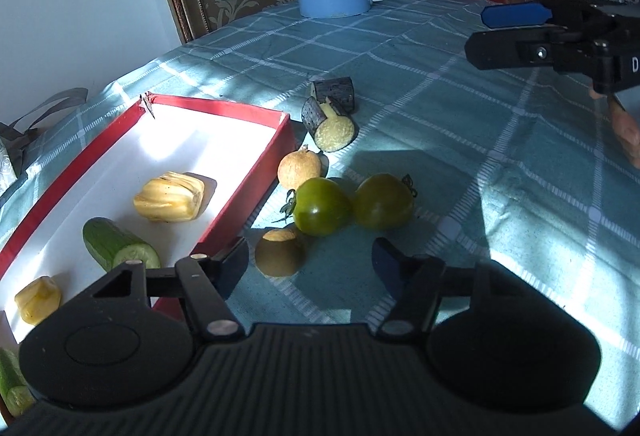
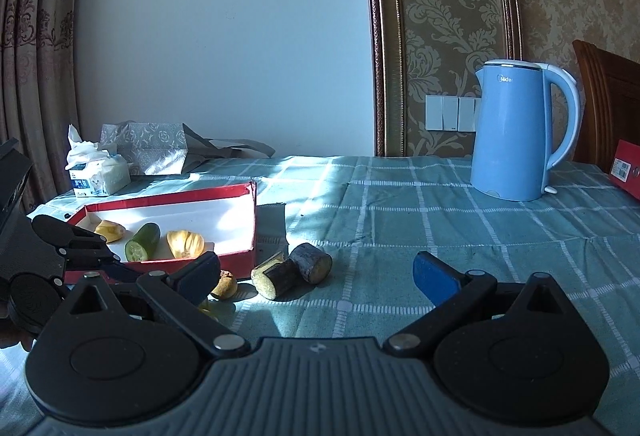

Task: Organize fruits
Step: 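Move the left tool to the small brown round fruit and close on it, then lift the brown fruit with the left tool while the right tool grasps a green tomato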

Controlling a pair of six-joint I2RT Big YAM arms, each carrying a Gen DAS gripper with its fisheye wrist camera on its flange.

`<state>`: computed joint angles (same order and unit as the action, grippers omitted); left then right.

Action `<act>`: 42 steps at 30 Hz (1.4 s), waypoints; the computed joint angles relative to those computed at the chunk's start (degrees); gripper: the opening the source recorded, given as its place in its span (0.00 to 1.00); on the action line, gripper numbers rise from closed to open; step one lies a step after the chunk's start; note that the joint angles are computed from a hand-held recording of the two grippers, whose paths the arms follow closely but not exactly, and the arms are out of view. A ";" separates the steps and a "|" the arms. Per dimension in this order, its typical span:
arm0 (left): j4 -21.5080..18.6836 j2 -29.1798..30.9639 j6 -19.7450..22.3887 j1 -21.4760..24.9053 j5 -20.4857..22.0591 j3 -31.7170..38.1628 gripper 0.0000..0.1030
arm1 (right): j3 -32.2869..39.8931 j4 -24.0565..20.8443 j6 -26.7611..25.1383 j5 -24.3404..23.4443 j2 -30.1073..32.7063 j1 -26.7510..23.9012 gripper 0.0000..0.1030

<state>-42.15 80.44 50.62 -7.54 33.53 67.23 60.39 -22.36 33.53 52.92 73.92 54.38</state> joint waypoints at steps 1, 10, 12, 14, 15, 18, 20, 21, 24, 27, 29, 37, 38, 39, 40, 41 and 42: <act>-0.25 0.28 -0.11 0.03 0.00 0.33 0.60 | 0.13 -0.08 -0.14 -0.08 0.17 0.11 1.00; -3.89 2.72 -0.92 0.16 -0.47 3.87 0.35 | 0.87 -0.05 -1.25 -1.62 1.14 0.16 1.00; -4.12 2.94 -1.33 0.17 -0.64 4.18 0.33 | 1.18 -0.02 -2.13 -1.50 1.49 0.29 0.98; -3.62 2.77 -1.49 0.23 -0.95 3.97 0.33 | 1.41 0.16 -3.24 -1.47 1.88 0.45 0.98; -3.04 2.59 -1.87 0.21 -1.31 3.71 0.34 | 1.52 0.17 -3.75 -1.47 2.07 0.52 0.98; -3.06 2.71 -2.32 0.38 -1.39 3.85 0.34 | 2.02 -0.28 -5.02 -1.26 2.69 0.72 0.97; -3.62 3.04 -2.71 0.55 -1.09 4.21 0.34 | 2.13 -0.17 -5.78 -1.44 2.90 0.77 0.97; -3.80 3.11 -2.62 0.56 -0.98 4.30 0.34 | 2.18 -0.05 -6.03 -1.55 3.00 0.81 0.97; -4.46 3.41 -2.64 0.57 -0.97 4.75 0.33 | 2.56 -0.20 -6.65 -1.51 3.38 0.95 0.97; -5.43 3.60 -2.26 0.52 -0.81 5.20 0.28 | 3.24 -0.92 -7.47 -1.23 4.04 1.02 0.97; -5.58 3.43 -1.89 0.38 -0.98 5.12 0.27 | 3.50 -1.01 -8.00 -1.35 4.35 1.04 0.97; -5.97 3.36 -1.31 0.42 -1.06 5.17 0.23 | 5.63 -3.76 -10.70 -4.81 6.11 0.33 0.85; -5.97 3.31 -1.24 0.46 -1.03 5.10 0.23 | 5.92 -4.21 -11.04 -5.74 6.37 0.12 0.84; -5.96 3.24 -1.21 0.57 -0.92 5.02 0.23 | 6.17 -4.61 -11.42 -6.65 6.61 -0.05 0.82; -5.81 3.14 -1.25 0.66 -0.90 4.89 0.22 | 6.46 -5.01 -11.83 -7.68 6.86 -0.27 0.79; -5.59 3.05 -1.37 0.78 -0.91 4.77 0.22 | 6.61 -5.14 -12.31 -9.09 7.04 -0.50 0.78; -5.43 3.01 -1.53 0.97 -0.68 4.68 0.22 | 6.72 -5.17 -12.63 -10.21 7.19 -0.69 0.77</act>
<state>-47.58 83.45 49.09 -6.57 32.85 71.91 67.11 -27.53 20.90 42.71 81.11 53.70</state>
